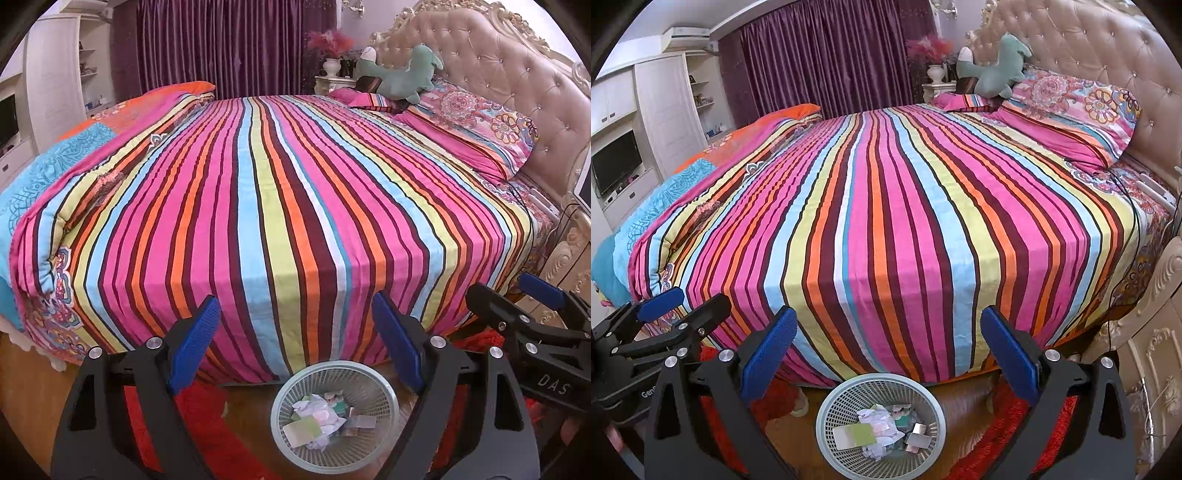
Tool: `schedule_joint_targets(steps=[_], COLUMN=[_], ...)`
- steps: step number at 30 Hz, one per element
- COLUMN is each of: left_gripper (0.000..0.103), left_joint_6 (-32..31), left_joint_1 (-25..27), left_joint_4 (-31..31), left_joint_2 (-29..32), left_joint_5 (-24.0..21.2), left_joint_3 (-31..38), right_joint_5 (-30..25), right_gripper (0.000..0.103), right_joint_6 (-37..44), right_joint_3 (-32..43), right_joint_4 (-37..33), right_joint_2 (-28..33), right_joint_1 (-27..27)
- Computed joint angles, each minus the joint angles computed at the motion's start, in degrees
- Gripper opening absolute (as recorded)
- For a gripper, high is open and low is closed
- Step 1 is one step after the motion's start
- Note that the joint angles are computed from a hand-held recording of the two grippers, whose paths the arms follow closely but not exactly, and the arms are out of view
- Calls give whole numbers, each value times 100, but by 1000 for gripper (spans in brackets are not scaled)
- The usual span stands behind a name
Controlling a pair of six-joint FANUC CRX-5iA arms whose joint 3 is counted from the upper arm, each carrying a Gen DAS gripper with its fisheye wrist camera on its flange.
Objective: Collect trash
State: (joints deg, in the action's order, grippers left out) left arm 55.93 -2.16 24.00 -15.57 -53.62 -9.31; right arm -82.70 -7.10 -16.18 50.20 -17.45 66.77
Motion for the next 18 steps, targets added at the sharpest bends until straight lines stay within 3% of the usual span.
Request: schedule_joint_targets(steps=[10,18], left_gripper=[82,82], left_joint_6=[20,-132], left_joint_1=[-92,-39], left_joint_4=[-172,72], left_joint_2=[14,45], left_joint_5=[7,-72], left_joint_3=[50,1], right_joint_5=[-11,-4], right_gripper=[95,95], right_joint_6=[-11,-18], right_joint_3=[14,14], right_joint_4=[-6,-6], right_joint_2=[15,15], right_joint_1=[-6,-16])
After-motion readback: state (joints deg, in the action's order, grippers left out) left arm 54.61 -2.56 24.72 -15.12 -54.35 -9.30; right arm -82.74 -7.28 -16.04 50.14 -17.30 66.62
